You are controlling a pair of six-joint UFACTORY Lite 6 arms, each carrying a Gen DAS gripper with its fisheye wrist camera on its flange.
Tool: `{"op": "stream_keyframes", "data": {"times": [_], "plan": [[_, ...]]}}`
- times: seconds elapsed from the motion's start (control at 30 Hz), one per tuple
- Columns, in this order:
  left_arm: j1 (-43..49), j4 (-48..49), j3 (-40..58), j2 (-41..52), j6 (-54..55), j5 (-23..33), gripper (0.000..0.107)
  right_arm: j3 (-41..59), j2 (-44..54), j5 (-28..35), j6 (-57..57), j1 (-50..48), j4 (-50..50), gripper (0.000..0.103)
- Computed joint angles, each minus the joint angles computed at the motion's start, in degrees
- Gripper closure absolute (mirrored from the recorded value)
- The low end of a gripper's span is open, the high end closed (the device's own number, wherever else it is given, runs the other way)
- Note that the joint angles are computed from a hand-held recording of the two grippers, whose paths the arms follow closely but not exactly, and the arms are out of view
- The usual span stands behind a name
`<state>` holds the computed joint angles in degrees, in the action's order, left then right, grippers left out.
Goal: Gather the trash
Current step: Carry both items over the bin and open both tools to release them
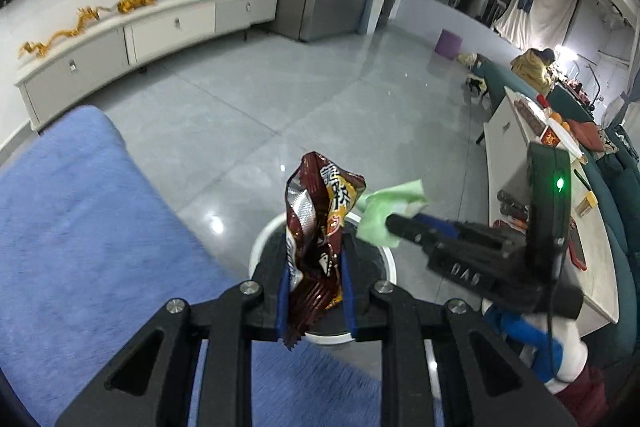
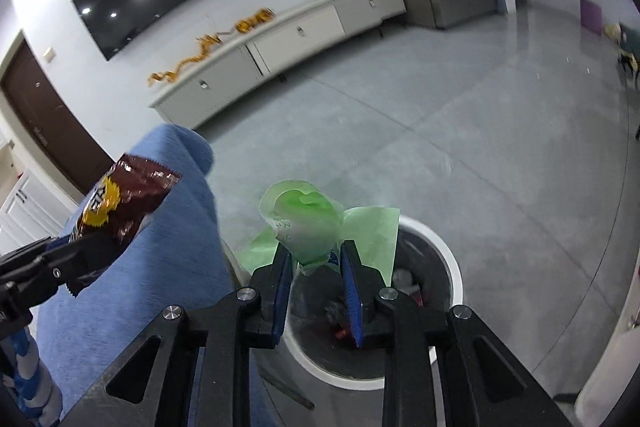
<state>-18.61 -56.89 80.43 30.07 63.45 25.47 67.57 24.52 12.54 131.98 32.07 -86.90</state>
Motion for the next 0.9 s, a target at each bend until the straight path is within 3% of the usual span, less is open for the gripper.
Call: {"op": "stream_keyframes", "data": {"times": [0.17,0.27,0.37,0.43,0.53,0.73,0.9], "plan": [[-2.8,5.6,10.1,9.9,-9.0,0.4,0.084,-2.3,2.8,-3.7,20.9,-3.7,-20.1,0.072],[-4.1,7.4,13.6,13.1,-12.1,0.8,0.072,-2.9,4.7,-4.6,33.1,-5.5,-31.8,0.063],[-3.7,7.2,17.2,16.1,-13.4,2.7,0.055,-1.8,6.4,-5.2,36.5,-6.5,-35.0,0.059],[-3.7,6.9,18.5,17.1,-14.2,3.0,0.053,-2.9,6.3,-5.1,39.8,-6.7,-37.9,0.055],[-3.6,5.4,17.2,16.5,-13.3,2.7,0.053,-3.5,5.7,-5.0,39.0,-6.6,-36.6,0.054],[-1.9,-2.3,7.6,9.2,-4.6,-2.1,0.053,-3.3,3.4,-2.9,19.8,-4.2,-16.4,0.053],[-0.3,-14.9,-3.2,-0.2,8.2,-7.1,0.053,-2.2,0.0,1.6,3.2,-0.7,0.2,0.047]]}}
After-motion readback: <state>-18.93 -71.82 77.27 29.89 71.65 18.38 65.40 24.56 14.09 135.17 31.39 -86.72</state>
